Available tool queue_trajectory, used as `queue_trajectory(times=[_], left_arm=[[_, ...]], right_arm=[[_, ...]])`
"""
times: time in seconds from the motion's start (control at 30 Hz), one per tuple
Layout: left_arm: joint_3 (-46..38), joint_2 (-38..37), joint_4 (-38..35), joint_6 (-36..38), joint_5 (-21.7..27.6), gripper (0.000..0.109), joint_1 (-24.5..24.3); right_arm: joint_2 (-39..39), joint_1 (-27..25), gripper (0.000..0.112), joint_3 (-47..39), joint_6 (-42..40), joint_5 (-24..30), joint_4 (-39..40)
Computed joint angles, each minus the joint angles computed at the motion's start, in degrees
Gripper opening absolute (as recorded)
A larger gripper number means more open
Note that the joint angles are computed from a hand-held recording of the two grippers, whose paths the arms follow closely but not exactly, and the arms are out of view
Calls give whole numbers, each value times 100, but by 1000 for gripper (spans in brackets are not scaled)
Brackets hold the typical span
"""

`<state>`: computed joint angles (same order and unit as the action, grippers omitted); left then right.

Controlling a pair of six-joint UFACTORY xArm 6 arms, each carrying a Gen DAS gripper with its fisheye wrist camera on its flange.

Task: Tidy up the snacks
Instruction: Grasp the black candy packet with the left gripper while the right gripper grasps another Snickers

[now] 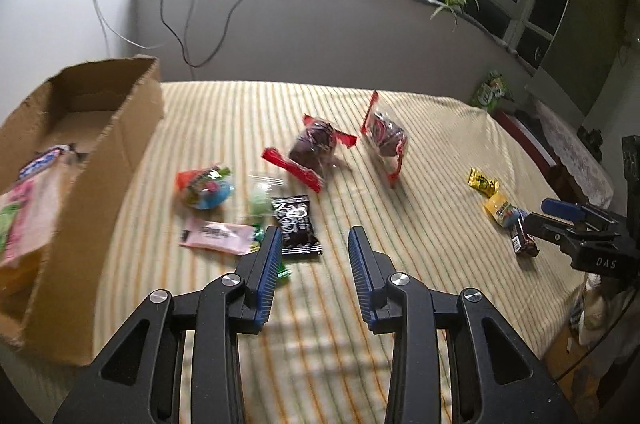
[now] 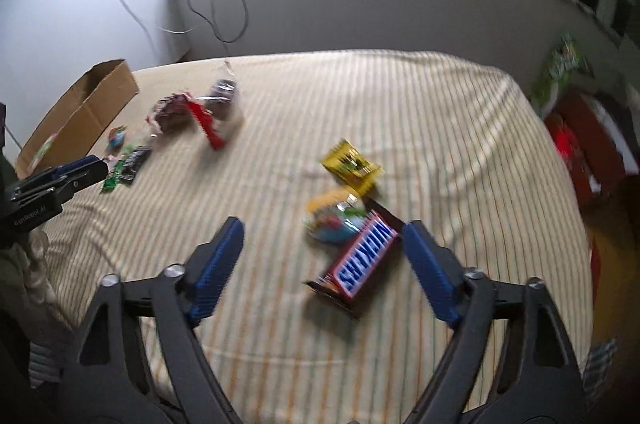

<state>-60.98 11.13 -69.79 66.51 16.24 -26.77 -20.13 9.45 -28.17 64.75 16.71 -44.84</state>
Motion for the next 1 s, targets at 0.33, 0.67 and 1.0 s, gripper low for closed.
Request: queue_trajectory(times=[0.33,0.67,1.0], left_arm=[[-236,263,530,-484,189,33,88],[-433,547,1186,-1014,19,32,-5],[-529,735,1847,-1505,-173,24,-80]], right_arm=[[260,-270,63,233,-974,-253,1308],[409,-371,52,154,-1066,-290,1477],[348,-357,33,159,-1112,-171,1502]])
